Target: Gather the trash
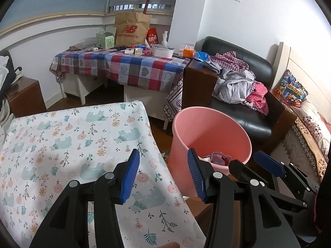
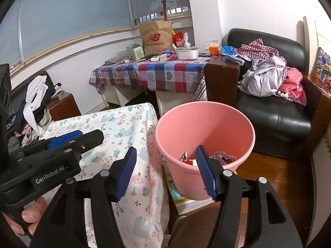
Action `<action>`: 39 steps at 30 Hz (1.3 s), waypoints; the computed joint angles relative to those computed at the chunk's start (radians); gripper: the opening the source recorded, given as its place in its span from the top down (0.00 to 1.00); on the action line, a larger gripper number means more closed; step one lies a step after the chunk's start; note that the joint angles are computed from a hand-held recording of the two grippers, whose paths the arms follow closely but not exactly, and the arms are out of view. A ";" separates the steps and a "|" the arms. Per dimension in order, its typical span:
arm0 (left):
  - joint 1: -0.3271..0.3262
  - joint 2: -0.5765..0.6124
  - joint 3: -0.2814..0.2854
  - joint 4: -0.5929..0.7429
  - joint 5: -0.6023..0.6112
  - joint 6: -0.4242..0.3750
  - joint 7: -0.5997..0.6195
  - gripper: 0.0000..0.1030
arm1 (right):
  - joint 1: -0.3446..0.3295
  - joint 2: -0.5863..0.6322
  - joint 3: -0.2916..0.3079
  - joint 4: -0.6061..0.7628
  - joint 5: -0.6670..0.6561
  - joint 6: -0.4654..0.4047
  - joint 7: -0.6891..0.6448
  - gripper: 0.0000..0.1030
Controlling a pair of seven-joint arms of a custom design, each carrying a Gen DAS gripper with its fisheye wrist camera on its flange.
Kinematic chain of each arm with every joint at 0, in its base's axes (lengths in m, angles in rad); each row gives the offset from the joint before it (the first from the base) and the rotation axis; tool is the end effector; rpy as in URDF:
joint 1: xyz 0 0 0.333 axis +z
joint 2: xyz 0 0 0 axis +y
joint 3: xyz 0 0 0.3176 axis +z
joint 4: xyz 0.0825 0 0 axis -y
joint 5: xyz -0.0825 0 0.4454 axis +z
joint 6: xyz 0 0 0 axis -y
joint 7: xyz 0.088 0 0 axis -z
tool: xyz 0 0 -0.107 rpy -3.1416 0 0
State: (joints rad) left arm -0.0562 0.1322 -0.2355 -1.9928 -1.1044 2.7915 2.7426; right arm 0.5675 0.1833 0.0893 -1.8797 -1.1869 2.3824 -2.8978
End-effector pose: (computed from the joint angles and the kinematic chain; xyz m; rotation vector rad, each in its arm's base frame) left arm 0.6522 -0.1487 0.4226 -1.3091 2.2380 -1.2022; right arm 0.5539 0.4124 0.4243 -1.3165 1.9412 -0.8863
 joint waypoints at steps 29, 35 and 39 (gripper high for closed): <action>0.000 -0.010 0.007 -0.012 -0.016 -0.006 0.015 0.54 | 0.008 -0.003 0.006 -0.001 -0.004 -0.019 0.006 0.42; 0.000 -0.010 0.007 -0.013 -0.017 -0.006 0.017 0.54 | 0.007 -0.004 0.006 -0.001 -0.003 -0.017 0.006 0.42; -0.001 -0.009 0.006 -0.011 -0.018 -0.004 0.017 0.54 | 0.007 -0.005 0.006 -0.002 -0.004 -0.018 0.008 0.42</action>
State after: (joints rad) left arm -0.0572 0.1232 -0.2293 -2.0038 -1.1219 2.7879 2.7595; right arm 0.5750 0.1787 0.0956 -1.8817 -1.1912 2.3642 -2.8901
